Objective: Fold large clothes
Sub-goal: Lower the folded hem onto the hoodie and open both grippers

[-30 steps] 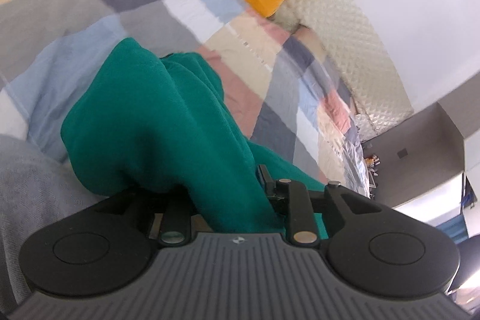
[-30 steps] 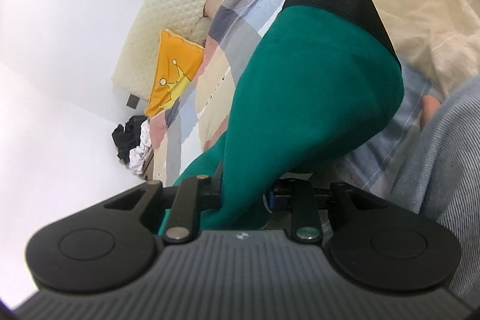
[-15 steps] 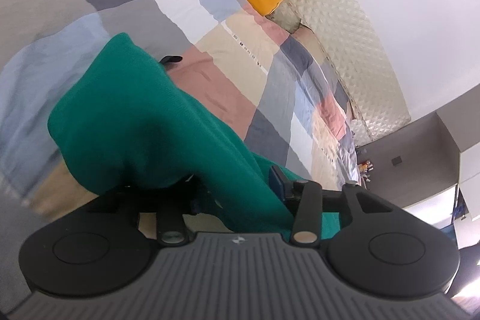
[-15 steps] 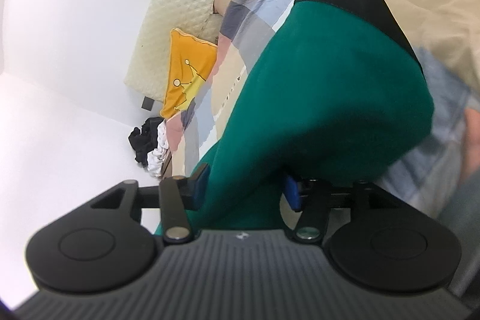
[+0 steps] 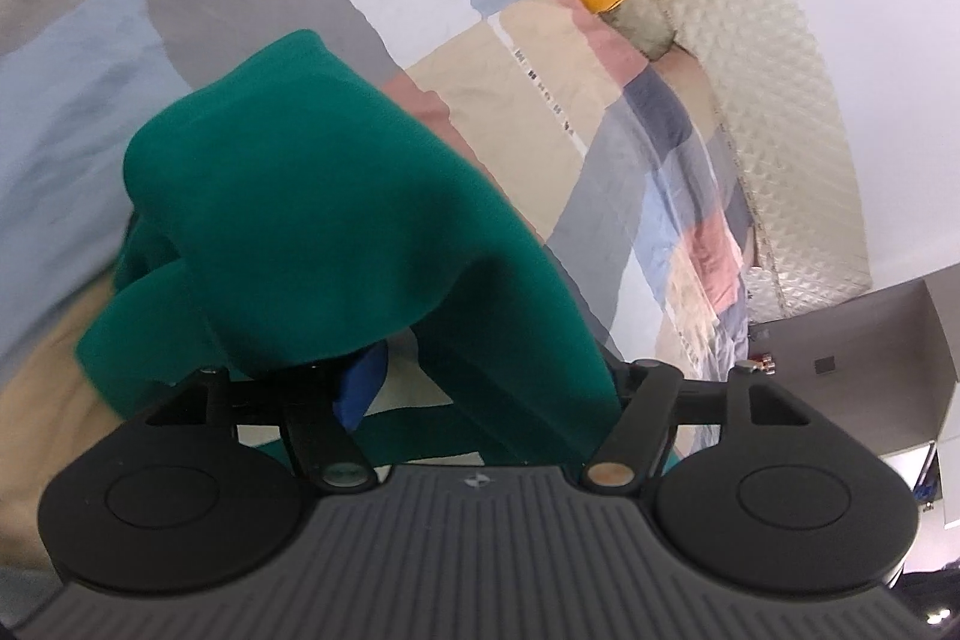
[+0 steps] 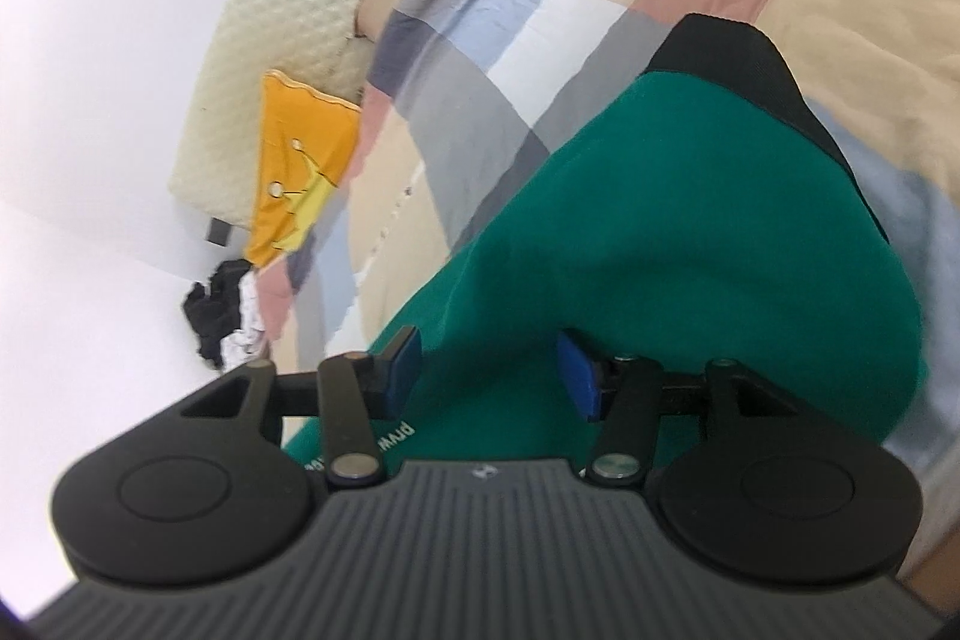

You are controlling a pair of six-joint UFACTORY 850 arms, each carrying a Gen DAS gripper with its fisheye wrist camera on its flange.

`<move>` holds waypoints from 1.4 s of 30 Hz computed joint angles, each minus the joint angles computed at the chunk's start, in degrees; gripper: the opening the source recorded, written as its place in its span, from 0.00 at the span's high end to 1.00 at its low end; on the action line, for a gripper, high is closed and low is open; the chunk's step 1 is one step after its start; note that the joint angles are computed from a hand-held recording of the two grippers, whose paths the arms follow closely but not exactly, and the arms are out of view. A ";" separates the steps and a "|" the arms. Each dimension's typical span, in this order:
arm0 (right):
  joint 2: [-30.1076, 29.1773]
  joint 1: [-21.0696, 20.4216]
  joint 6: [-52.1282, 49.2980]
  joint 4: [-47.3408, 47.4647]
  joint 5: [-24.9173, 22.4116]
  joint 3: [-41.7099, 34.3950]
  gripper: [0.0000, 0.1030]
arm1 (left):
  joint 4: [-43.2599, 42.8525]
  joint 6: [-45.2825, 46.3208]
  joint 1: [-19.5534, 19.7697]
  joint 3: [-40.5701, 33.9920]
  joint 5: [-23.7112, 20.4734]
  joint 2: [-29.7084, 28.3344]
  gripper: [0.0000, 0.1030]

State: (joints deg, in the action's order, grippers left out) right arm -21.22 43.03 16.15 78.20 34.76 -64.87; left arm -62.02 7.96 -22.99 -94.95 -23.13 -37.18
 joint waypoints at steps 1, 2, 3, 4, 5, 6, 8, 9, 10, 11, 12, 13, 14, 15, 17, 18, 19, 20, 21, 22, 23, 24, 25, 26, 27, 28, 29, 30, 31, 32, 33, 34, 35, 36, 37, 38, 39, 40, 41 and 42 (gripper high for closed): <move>-0.75 -0.58 -1.05 0.27 -0.38 -0.69 0.49 | 1.73 -1.99 0.05 -2.20 -0.66 -1.68 0.30; -1.32 -1.19 -1.19 -0.31 -0.66 -0.91 0.50 | 2.95 -3.61 0.10 -4.16 -1.29 -3.23 0.30; -1.90 -1.70 -1.43 -0.67 -0.96 -1.29 0.50 | 3.86 -4.81 0.17 -5.99 -1.86 -4.69 0.30; -2.43 -2.23 -1.07 -1.50 -1.23 -1.43 0.50 | 4.98 -5.98 0.29 -8.36 -2.70 -6.53 0.30; -2.89 -2.68 -0.71 -2.21 -1.40 -1.56 0.50 | 5.54 -6.60 0.42 -10.36 -3.46 -8.13 0.30; -3.42 -3.12 -0.75 -2.84 -1.56 -1.77 0.50 | 5.51 -6.75 0.59 -12.56 -4.30 -9.95 0.30; -4.45 -3.95 -3.19 -2.54 -2.12 -2.57 0.51 | 4.32 -5.90 0.90 -16.02 -5.66 -13.01 0.30; -4.94 -4.23 -4.43 -2.33 -2.27 -2.88 0.51 | 3.52 -5.32 1.10 -17.94 -6.47 -14.71 0.30; -5.46 -4.48 -5.77 -2.15 -2.36 -3.26 0.51 | 2.38 -4.40 1.27 -19.01 -6.87 -15.87 0.30; -6.03 -4.78 -7.32 -1.99 -2.50 -3.70 0.52 | 1.24 -3.37 1.41 -20.04 -7.25 -16.94 0.30; -6.59 -5.06 -9.13 -1.53 -2.67 -4.18 0.52 | 0.06 -2.10 1.56 -21.29 -7.75 -18.14 0.30; -7.15 -5.28 -11.17 -0.72 -2.87 -4.75 0.52 | -1.12 -0.80 1.73 -22.35 -8.28 -19.18 0.30; -7.70 -5.53 -13.13 0.07 -3.02 -5.36 0.52 | -2.38 0.40 1.90 -23.18 -8.73 -20.01 0.30; -8.19 -5.70 -14.64 0.69 -3.07 -5.88 0.52 | -2.97 1.04 2.07 -24.16 -9.32 -20.81 0.30; -8.91 -6.01 -15.97 1.27 -2.84 -6.53 0.52 | -2.01 0.18 2.27 -26.89 -10.91 -22.50 0.30; -9.19 -5.99 -16.11 1.96 -2.21 -6.80 0.52 | -2.20 0.48 2.36 -27.52 -11.45 -22.98 0.30; -9.45 -5.97 -16.87 2.85 -1.84 -7.17 0.52 | -2.85 1.48 2.56 -27.41 -11.83 -23.00 0.30; -9.68 -5.95 -18.30 3.80 -1.69 -7.61 0.52 | -3.26 2.12 2.61 -27.49 -11.95 -23.10 0.30; -9.85 -5.91 -19.20 4.40 -1.45 -7.88 0.53 | -3.93 3.21 2.56 -27.01 -11.88 -22.81 0.29; -9.96 -5.86 -19.69 4.75 -1.25 -8.03 0.53 | -4.92 5.27 2.59 -26.55 -11.93 -22.58 0.29; -10.06 -5.86 -20.17 4.91 -1.20 -8.15 0.53 | -5.88 7.24 2.67 -25.96 -12.11 -22.29 0.29; -10.10 -5.87 -20.49 4.96 -1.17 -8.17 0.53 | -7.49 9.73 2.78 -24.61 -12.21 -21.52 0.29; -10.04 -5.78 -20.63 4.91 -1.03 -8.08 0.53 | -9.23 12.24 2.81 -23.57 -12.33 -20.88 0.29; -10.07 -5.78 -21.21 5.13 -1.07 -8.19 0.52 | -11.09 14.92 2.95 -22.15 -12.53 -20.04 0.29; -10.13 -5.75 -22.18 5.61 -1.12 -8.42 0.52 | -12.95 17.58 3.13 -20.23 -12.79 -18.87 0.27; -10.12 -5.69 -22.83 5.68 -1.09 -8.48 0.52 | -14.34 19.71 3.31 -18.72 -13.26 -17.81 0.26; -10.15 -5.62 -23.70 5.87 -1.07 -8.58 0.52 | -15.57 21.31 3.47 -17.60 -13.72 -17.00 0.23; -10.20 -5.53 -24.67 6.31 -0.98 -8.75 0.52 | -16.93 22.91 3.67 -16.45 -14.28 -16.13 0.19; -10.25 -5.46 -25.36 6.73 -0.88 -8.89 0.52 | -18.30 24.40 3.91 -15.37 -14.98 -15.26 0.16; -10.24 -5.43 -25.70 6.80 -0.86 -8.91 0.52 | -19.78 25.87 4.04 -14.28 -15.21 -14.40 0.13; -10.16 -5.39 -25.69 6.80 -0.78 -8.85 0.52 | -22.18 28.58 4.17 -12.48 -14.92 -13.15 0.11; -10.02 -5.38 -24.93 6.33 -0.74 -8.60 0.52 | -25.42 32.65 4.37 -9.58 -14.26 -11.22 0.10; -9.85 -5.36 -24.36 5.91 -0.80 -8.38 0.52 | -27.03 34.69 4.32 -8.06 -13.32 -10.07 0.09; -9.66 -5.36 -23.89 5.38 -0.95 -8.13 0.52 | -27.95 35.97 4.18 -6.82 -12.34 -9.07 0.09; -9.40 -5.35 -23.33 4.82 -1.10 -7.85 0.52 | -28.48 37.07 4.02 -5.97 -11.68 -8.34 0.09; -9.06 -5.29 -22.69 4.28 -1.26 -7.51 0.51 | -28.87 38.33 3.80 -5.29 -11.07 -7.76 0.09; -8.66 -5.15 -22.16 3.77 -1.31 -7.14 0.51 | -29.21 39.77 3.47 -4.70 -10.24 -7.28 0.09; -8.18 -4.89 -21.90 3.38 -1.09 -6.75 0.51 | -28.49 40.42 2.97 -4.39 -9.02 -6.90 0.09; -7.77 -4.53 -21.75 3.00 -0.60 -6.39 0.51 | -27.00 40.14 2.48 -4.35 -7.92 -6.66 0.09; -7.37 -4.06 -21.48 2.26 0.06 -5.99 0.49 | -26.32 41.15 1.97 -4.29 -6.81 -6.46 0.09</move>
